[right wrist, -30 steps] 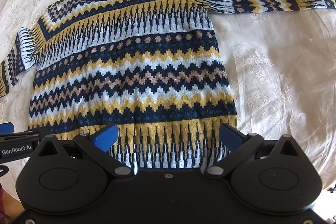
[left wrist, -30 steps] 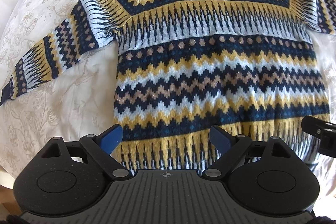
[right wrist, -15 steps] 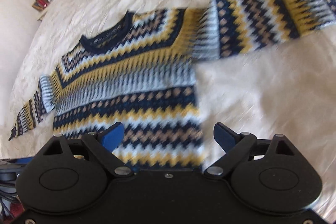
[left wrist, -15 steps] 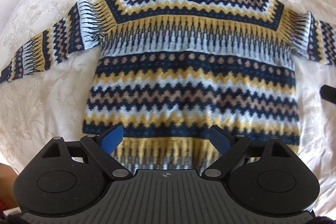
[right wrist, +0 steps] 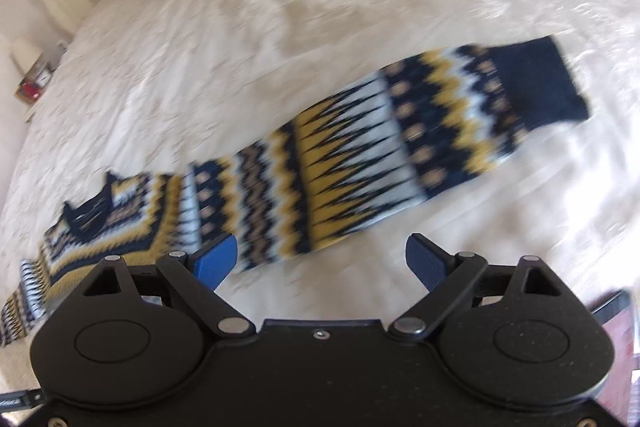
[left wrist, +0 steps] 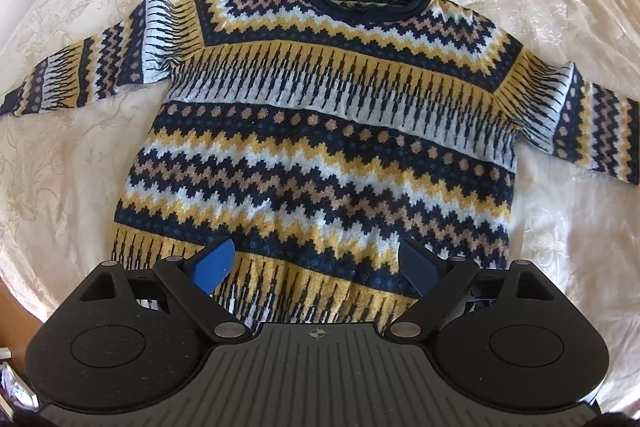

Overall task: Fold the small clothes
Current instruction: 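Move the right gripper to the navy sleeve cuff and close on it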

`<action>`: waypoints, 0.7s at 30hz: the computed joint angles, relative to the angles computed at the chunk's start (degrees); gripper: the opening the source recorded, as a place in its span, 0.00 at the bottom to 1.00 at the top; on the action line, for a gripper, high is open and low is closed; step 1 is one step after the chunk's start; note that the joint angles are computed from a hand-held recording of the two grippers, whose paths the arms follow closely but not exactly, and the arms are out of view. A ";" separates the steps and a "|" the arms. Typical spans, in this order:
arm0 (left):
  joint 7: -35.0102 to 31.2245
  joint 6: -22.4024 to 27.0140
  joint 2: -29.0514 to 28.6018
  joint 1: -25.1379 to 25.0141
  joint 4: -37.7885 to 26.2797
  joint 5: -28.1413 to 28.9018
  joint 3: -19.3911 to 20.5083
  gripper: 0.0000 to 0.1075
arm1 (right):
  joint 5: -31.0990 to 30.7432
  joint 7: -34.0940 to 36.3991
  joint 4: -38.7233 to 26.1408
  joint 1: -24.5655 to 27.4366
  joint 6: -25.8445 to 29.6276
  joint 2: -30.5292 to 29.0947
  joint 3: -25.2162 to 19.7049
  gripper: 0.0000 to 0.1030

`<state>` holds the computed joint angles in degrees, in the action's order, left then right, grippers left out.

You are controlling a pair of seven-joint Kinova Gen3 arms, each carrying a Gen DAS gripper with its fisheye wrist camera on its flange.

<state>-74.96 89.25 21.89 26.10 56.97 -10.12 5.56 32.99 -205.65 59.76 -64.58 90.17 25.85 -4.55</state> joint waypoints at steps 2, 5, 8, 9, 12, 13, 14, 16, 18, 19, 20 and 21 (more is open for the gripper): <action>0.81 0.35 0.04 0.33 -0.15 -0.32 -0.17 0.83 | 0.14 -1.18 1.83 -0.13 0.04 -0.99 0.22 0.89; 1.67 0.59 0.00 0.79 -0.24 -1.04 -0.31 0.83 | 1.31 -6.51 7.78 -0.31 -0.70 -4.08 -0.02 0.89; 2.14 0.89 0.17 1.13 -0.59 -1.58 -0.32 0.83 | 2.64 -11.84 13.80 0.62 -2.26 -6.77 -1.37 0.89; 2.03 0.86 0.14 1.08 -0.57 -1.58 -0.28 0.83 | 2.66 -13.96 16.21 1.52 -2.37 -7.87 -2.25 0.89; 1.70 0.80 0.13 1.25 -0.67 -1.90 -0.20 0.83 | 4.62 -18.51 20.24 2.75 -4.59 -9.45 -4.25 0.83; 1.54 0.79 0.12 1.32 -0.73 -2.00 -0.17 0.83 | 5.45 -20.62 21.94 2.80 -5.72 -10.06 -4.43 0.80; 1.35 0.61 0.04 1.29 -0.63 -2.01 -0.16 0.83 | 6.40 -22.57 23.08 3.00 -6.21 -10.33 -4.90 0.77; 1.11 -0.07 -0.21 1.18 -0.13 -1.94 -0.13 0.83 | 7.67 -25.29 24.54 3.22 -6.18 -10.76 -5.54 0.63; 0.43 -0.52 -0.20 0.72 0.13 -1.53 -0.02 0.83 | 8.09 -26.07 24.56 3.63 -5.62 -10.69 -5.99 0.45; -0.07 -0.79 -0.20 0.42 0.28 -1.25 0.04 0.83 | 8.18 -26.09 24.33 4.20 -5.57 -10.60 -6.36 0.30; -0.65 -1.16 -0.27 0.10 0.48 -1.01 0.09 0.83 | 7.36 -25.20 23.03 4.48 -4.77 -10.32 -6.32 0.27; -1.27 -1.63 -0.35 -0.19 0.74 -0.81 0.13 0.83 | 7.29 -23.38 20.67 4.57 -3.05 -9.51 -6.34 0.27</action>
